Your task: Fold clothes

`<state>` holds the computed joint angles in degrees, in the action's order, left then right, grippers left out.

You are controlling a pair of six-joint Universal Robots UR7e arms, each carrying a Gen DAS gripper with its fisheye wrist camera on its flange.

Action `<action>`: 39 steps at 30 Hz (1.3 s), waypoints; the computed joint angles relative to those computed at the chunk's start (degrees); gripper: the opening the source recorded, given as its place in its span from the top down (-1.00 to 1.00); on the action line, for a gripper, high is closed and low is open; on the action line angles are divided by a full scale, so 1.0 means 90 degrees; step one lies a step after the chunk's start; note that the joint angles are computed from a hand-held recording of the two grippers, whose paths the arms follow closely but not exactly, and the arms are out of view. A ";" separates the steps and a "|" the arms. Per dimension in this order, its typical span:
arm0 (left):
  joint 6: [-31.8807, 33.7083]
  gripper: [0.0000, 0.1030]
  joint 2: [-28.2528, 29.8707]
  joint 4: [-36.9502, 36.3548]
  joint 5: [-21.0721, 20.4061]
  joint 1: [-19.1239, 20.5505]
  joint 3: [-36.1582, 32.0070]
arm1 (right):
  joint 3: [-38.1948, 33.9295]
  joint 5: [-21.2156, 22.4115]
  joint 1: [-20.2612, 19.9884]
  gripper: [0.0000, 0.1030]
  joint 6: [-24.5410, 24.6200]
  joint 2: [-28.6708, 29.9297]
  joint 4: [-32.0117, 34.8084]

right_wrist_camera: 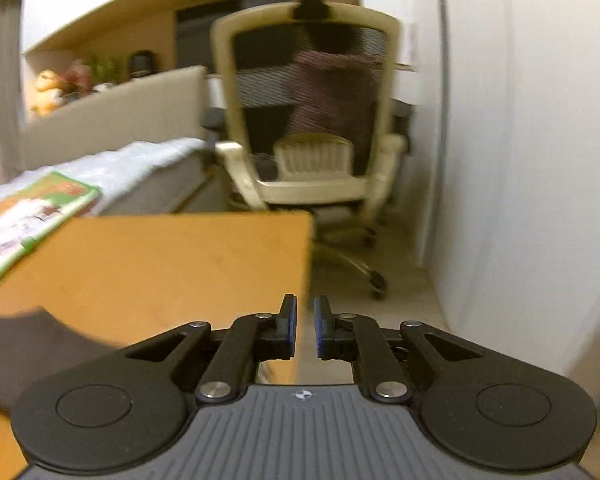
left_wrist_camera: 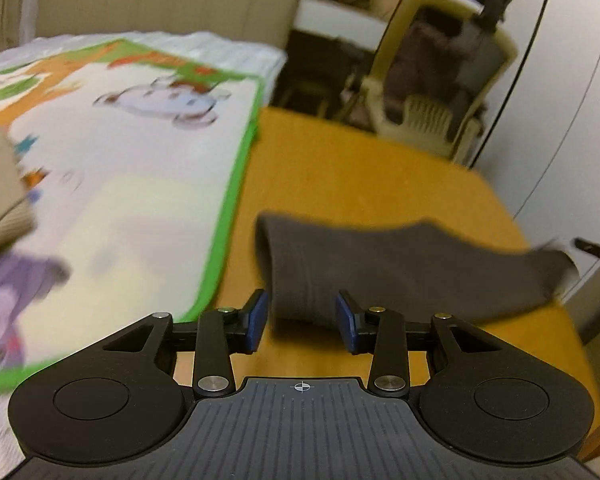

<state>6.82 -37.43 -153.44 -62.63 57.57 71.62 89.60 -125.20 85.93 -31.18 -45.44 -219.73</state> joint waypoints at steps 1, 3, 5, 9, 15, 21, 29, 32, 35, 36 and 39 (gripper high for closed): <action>-0.0019 0.11 -0.0059 -0.0117 -0.0113 0.0006 0.0072 | 0.0185 0.0007 -0.0021 0.72 0.0147 -0.0070 -0.0152; 0.0116 -0.22 -0.0080 -0.0394 -0.0382 -0.0002 0.0099 | 0.0432 0.0151 -0.0036 0.54 0.0437 -0.0193 -0.0311; 0.0281 -0.47 -0.0017 -0.0621 -0.0641 -0.0018 0.0031 | 0.0602 0.0421 -0.0023 0.12 0.0624 -0.0261 -0.0341; 0.0312 -0.66 0.0495 -0.0407 -0.0997 -0.0031 -0.0556 | 0.0620 0.0817 -0.0062 -0.21 0.0911 -0.0214 0.0182; -0.0084 -0.82 0.1332 0.0628 -0.1243 0.0046 -0.1502 | -0.0068 0.0271 -0.0021 0.25 0.0729 0.0297 0.1409; 0.0992 -0.84 0.2160 -0.0236 0.0023 0.0016 -0.2292 | -0.0680 0.0331 -0.0133 0.08 0.0331 0.0572 0.1552; 0.1505 -1.00 0.3084 -0.0028 0.0646 -0.0041 -0.3735 | -0.1424 -0.0092 0.0014 -0.13 0.0413 0.1118 0.1459; 0.1526 -1.00 0.2943 -0.0252 0.0665 -0.0052 -0.3405 | -0.1168 -0.0069 0.0027 -0.30 0.0763 0.1031 0.1245; 0.1501 -1.00 0.2847 -0.0388 0.0647 -0.0061 -0.3199 | -0.1105 -0.0456 0.0122 -0.81 0.0747 0.1083 0.0935; 0.1485 -1.00 0.2813 -0.0415 0.0630 -0.0060 -0.3143 | -0.1120 -0.0577 0.0153 -0.84 0.0701 0.1120 0.0786; 0.1444 -1.00 0.2788 -0.0420 0.0564 -0.0047 -0.3122 | -0.1241 -0.0687 0.0246 -0.92 0.0071 0.1292 0.0098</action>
<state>19.82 -12.34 -157.22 -57.56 57.15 43.52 78.43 -131.39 88.14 -30.54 -33.82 -218.85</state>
